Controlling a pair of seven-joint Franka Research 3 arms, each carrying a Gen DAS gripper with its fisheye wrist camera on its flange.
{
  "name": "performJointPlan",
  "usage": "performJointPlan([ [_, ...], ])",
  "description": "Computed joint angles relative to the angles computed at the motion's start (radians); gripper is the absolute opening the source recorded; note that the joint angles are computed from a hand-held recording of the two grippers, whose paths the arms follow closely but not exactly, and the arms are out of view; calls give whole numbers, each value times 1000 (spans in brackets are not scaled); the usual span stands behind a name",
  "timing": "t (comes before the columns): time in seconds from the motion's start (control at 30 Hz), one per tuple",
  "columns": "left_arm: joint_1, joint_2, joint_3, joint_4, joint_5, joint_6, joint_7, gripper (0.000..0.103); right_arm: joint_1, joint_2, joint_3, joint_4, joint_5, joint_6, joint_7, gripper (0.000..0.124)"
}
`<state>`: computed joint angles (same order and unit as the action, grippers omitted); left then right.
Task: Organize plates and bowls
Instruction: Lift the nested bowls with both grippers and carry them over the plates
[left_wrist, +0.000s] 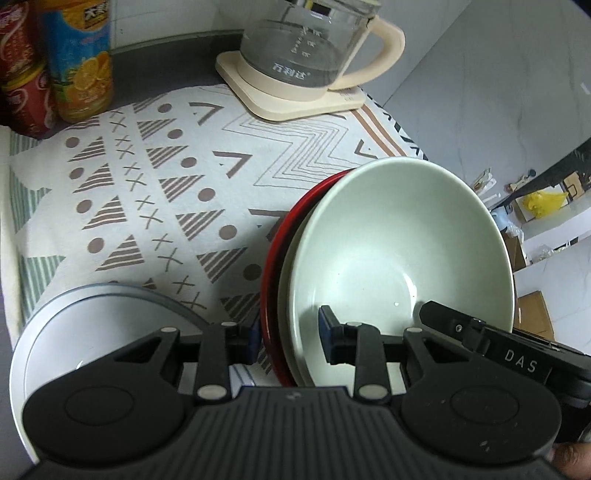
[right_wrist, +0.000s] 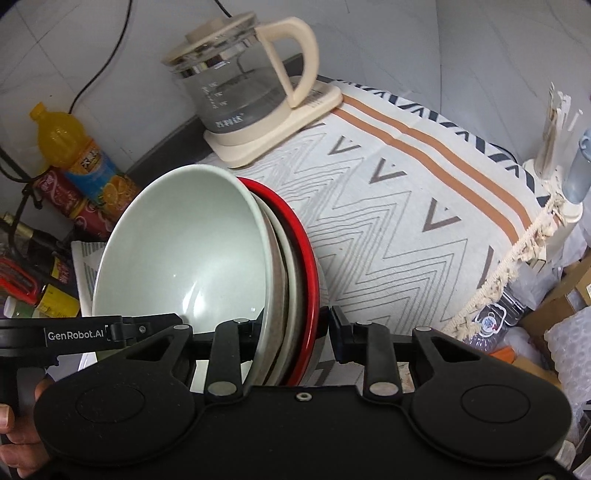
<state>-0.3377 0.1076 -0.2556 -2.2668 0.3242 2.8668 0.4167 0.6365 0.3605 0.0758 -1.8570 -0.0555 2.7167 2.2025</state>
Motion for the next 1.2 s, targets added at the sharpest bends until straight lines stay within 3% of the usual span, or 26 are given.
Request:
performJointPlan([
  [0.57, 37, -189, -11, -180, 88, 12, -179, 30, 31, 17, 31, 53, 16, -3, -62, 29],
  [1.2, 71, -404, -38, -392, 35, -7, -261, 30, 80, 90, 65, 149, 76, -38, -186, 29],
])
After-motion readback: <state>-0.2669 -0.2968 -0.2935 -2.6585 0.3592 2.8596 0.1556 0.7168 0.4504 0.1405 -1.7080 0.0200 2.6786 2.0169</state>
